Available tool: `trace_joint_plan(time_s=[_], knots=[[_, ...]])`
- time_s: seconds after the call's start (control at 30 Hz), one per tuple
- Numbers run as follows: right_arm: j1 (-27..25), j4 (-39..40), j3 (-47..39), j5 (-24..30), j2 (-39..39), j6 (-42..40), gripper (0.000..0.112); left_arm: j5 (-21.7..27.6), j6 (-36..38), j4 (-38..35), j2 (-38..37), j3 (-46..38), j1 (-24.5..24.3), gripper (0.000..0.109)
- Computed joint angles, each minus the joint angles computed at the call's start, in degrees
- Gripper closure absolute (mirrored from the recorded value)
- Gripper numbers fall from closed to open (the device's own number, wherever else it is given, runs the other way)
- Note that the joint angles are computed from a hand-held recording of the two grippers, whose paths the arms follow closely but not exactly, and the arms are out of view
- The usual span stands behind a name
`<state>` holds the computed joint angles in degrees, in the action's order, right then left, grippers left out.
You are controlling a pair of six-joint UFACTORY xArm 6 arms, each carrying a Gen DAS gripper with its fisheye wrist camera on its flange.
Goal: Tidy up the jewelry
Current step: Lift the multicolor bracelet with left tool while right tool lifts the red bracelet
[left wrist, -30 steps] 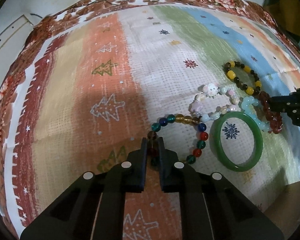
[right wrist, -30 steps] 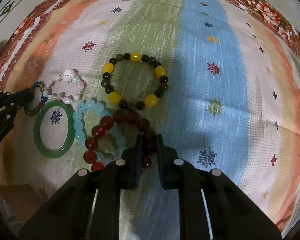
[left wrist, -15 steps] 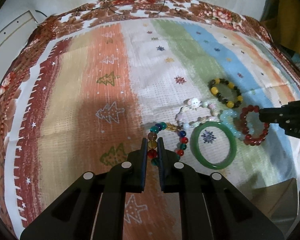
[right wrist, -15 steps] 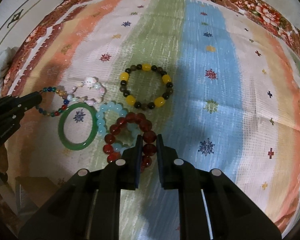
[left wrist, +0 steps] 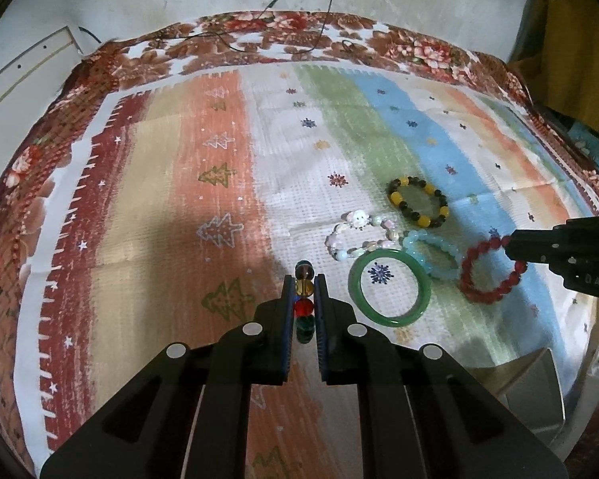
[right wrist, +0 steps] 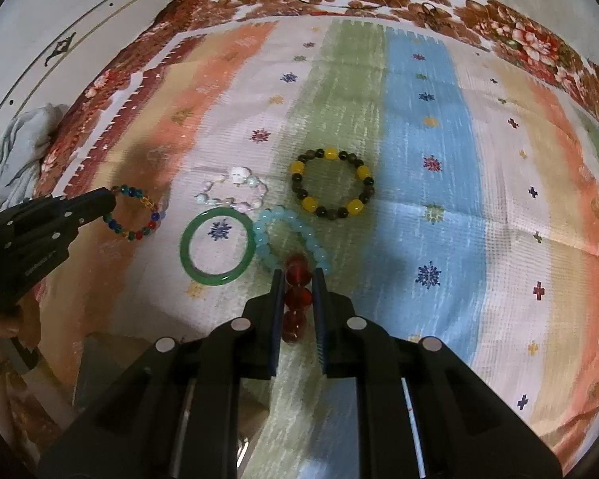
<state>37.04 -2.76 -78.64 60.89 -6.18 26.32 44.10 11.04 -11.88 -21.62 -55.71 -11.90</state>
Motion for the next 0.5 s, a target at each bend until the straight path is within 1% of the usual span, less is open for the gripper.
trace_joint_plan(time_s=[0.37, 0.5], knots=[[0.83, -1.22, 1.02, -0.43, -2.34, 1.57, 0.097, 0.67, 0.07, -1.19, -3.16, 0.92, 0.26, 0.099], [1.5, -1.66, 1.81, -0.58, -3.63, 2.28, 0.097, 1.03, -1.05, -0.59, -3.33, 0.93, 0.44, 0.099]])
